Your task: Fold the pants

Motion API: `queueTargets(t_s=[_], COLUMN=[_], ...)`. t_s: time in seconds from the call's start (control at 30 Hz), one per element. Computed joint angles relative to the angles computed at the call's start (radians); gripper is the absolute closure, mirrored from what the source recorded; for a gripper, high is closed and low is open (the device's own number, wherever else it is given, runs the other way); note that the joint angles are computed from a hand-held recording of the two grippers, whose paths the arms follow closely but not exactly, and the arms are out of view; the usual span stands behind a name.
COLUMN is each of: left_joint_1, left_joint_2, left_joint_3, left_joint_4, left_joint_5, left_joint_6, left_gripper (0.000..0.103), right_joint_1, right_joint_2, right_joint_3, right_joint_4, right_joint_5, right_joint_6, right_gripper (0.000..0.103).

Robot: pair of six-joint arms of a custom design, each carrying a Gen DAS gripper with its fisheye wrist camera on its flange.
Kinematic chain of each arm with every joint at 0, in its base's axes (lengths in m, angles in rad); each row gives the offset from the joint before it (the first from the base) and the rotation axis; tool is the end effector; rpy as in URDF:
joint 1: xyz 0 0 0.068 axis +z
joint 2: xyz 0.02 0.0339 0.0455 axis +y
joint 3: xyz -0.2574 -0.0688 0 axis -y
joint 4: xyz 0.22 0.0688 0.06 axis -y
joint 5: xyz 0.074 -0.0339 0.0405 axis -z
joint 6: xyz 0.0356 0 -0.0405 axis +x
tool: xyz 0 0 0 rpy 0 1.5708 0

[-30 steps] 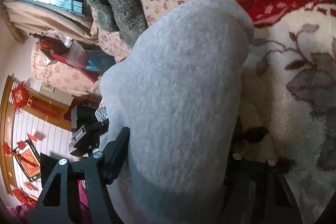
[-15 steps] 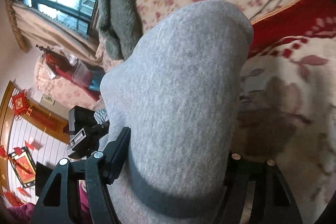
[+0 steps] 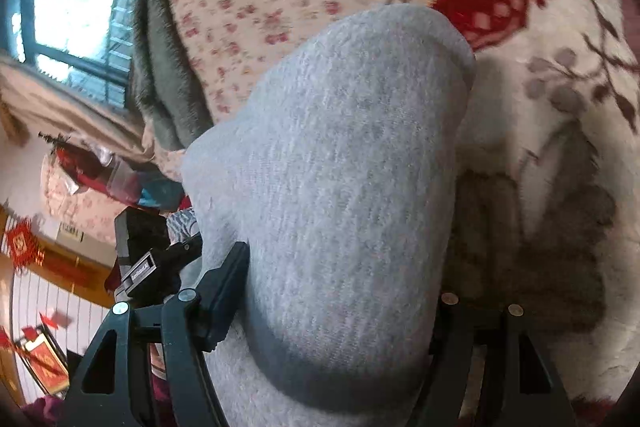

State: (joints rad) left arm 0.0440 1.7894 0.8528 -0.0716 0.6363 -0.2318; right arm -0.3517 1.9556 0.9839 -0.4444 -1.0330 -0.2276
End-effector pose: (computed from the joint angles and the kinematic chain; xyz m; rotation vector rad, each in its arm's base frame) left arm 0.3099 -0.0075 0.1363 -0.1082 2.5137 -0.8891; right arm 0.2963 -0.0762 0.1131 0.0437 2.4189 1.2620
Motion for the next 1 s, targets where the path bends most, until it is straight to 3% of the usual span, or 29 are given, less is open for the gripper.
queueTargets(t_s=[0.17, 0.33, 0.57, 0.87, 1.0], left_joint_1=[-0.032, -0.04, -0.05, -0.044, -0.058], left_joint_2=[-0.021, -0.028, -0.022, -0.076, -0.187], left_joint_3=[-0.005, -0.028, -0.023, -0.039, -0.104], left_joint_4=[0.015, 0.041, 0.039, 0.002, 0.055], left_joint_5=[-0.057, -0.083, -0.121, -0.166, -0.263], left_joint_6=[0.003, -0.002, -0.006, 0.04, 0.056], left_gripper=[0.038, 0.035, 0.021, 0.013, 0.009], right_joint_1=[-0.014, -0.013, 0.001, 0.03, 0.035], right_joint_2=[0.06, 0.048, -0.071, -0.224, -0.367], right_joint_3=[0.02, 0.026, -0.034, -0.083, -0.131], right_joint_4=[-0.015, -0.031, -0.009, -0.011, 0.003], right_joint_5=[-0.017, 0.036, 0.177, 0.329, 0.434], right_joint_6=[-0.007, 0.011, 0.039, 0.049, 0.042], right_gripper=[0.025, 0.02, 0.017, 0.016, 0.016])
